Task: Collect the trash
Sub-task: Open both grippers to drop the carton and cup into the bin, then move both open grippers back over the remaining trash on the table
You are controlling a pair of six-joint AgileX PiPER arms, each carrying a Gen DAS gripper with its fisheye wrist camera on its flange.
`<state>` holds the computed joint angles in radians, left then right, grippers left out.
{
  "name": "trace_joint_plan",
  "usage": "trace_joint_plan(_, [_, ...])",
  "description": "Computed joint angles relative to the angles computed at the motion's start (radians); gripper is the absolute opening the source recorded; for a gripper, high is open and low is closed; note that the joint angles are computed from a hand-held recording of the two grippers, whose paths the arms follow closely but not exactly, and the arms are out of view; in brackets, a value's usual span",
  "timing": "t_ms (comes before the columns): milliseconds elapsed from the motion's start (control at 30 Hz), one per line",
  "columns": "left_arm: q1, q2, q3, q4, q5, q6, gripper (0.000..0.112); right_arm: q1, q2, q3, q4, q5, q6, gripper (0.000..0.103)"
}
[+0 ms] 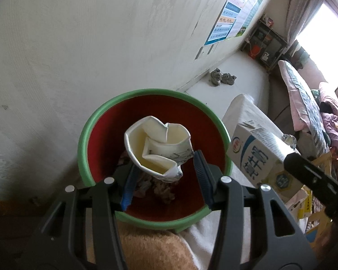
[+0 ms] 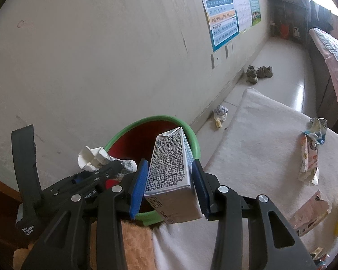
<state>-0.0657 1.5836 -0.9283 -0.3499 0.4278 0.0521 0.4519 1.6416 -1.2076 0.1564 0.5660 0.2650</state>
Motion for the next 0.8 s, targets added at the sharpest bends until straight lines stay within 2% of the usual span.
trace_joint_plan(333, [0.017, 0.076, -0.043, -0.022, 0.023, 0.001, 0.046, -0.001, 0.062, -0.049, 0.077, 0.011, -0.069, 0.042])
trace_joint_plan(400, [0.012, 0.08, -0.04, -0.003, 0.016, -0.021, 0.053, -0.005, 0.071, -0.054, 0.103, 0.012, -0.089, 0.043])
trace_joint_plan(433, [0.013, 0.08, -0.036, 0.005, 0.011, -0.036, 0.064, -0.005, 0.069, -0.05, 0.108, 0.006, -0.092, 0.047])
trace_joint_plan(500, [0.016, 0.076, -0.031, 0.005, 0.001, -0.046, 0.067, -0.005, 0.059, -0.039, 0.102, -0.004, -0.082, 0.053])
trace_joint_plan(667, [0.014, 0.055, -0.013, 0.032, 0.001, -0.072, 0.067, -0.021, -0.002, 0.011, 0.119, -0.018, -0.084, 0.053])
trace_joint_plan(800, [-0.026, 0.006, 0.011, 0.077, -0.002, -0.131, 0.067, -0.053, -0.103, 0.082, 0.116, -0.015, -0.065, 0.053])
